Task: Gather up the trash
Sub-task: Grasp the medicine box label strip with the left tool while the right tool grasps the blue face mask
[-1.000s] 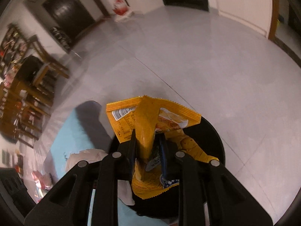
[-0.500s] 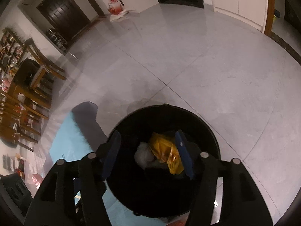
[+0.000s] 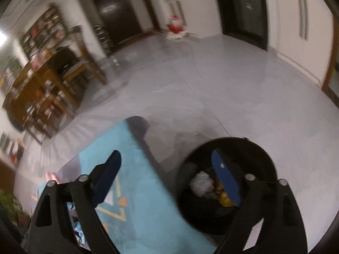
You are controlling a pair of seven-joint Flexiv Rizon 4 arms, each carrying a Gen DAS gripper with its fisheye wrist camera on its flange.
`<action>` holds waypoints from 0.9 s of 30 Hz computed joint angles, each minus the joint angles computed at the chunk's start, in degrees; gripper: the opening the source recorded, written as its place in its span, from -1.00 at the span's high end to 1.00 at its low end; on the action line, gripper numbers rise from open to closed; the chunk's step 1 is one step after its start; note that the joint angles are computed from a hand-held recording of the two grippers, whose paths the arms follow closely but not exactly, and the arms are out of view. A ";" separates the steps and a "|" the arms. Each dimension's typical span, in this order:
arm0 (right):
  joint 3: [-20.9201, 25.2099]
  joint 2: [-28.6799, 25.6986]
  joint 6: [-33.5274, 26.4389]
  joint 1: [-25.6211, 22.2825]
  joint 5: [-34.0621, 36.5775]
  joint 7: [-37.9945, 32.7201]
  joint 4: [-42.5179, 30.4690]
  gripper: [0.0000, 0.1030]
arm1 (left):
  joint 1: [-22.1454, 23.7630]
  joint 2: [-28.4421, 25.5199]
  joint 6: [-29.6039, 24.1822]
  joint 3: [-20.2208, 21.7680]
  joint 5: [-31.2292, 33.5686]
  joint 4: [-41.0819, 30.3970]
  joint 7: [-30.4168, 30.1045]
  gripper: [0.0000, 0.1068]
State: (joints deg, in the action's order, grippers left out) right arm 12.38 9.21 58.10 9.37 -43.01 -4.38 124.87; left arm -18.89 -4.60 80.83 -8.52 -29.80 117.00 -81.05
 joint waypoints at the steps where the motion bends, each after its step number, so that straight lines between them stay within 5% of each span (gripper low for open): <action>1: 0.28 -0.68 0.39 0.44 -0.66 -0.45 -0.75 -0.79 | 0.43 1.13 -0.14 1.38 1.94 0.91 -1.99 -0.87; 8: 0.78 -6.97 6.34 5.52 -4.17 -5.01 -6.20 -0.89 | 7.87 7.88 -3.85 8.28 13.96 6.95 -14.20 -0.87; 12: 0.37 -11.60 7.86 9.39 -5.42 -7.05 -9.61 -0.89 | 11.60 9.55 -1.75 10.54 14.29 12.20 -17.99 -0.87; 15: 0.52 -16.96 9.03 12.99 0.51 -13.52 -13.42 -0.89 | 14.01 10.25 -4.29 10.78 15.94 14.04 -21.87 -0.87; 19: 1.03 -22.86 8.15 17.03 8.42 -21.53 -18.08 -0.89 | 10.13 9.69 -3.97 12.02 -2.07 17.43 -10.35 -0.87; 22: 2.31 -27.51 8.43 18.93 15.13 -27.66 -21.66 -0.85 | 11.49 8.41 -5.65 10.36 2.10 16.27 -12.18 -0.87; 27: 7.79 -33.82 3.66 18.04 31.38 -39.68 -29.60 -0.36 | 12.48 6.54 -8.01 9.10 8.79 15.68 -17.33 -0.85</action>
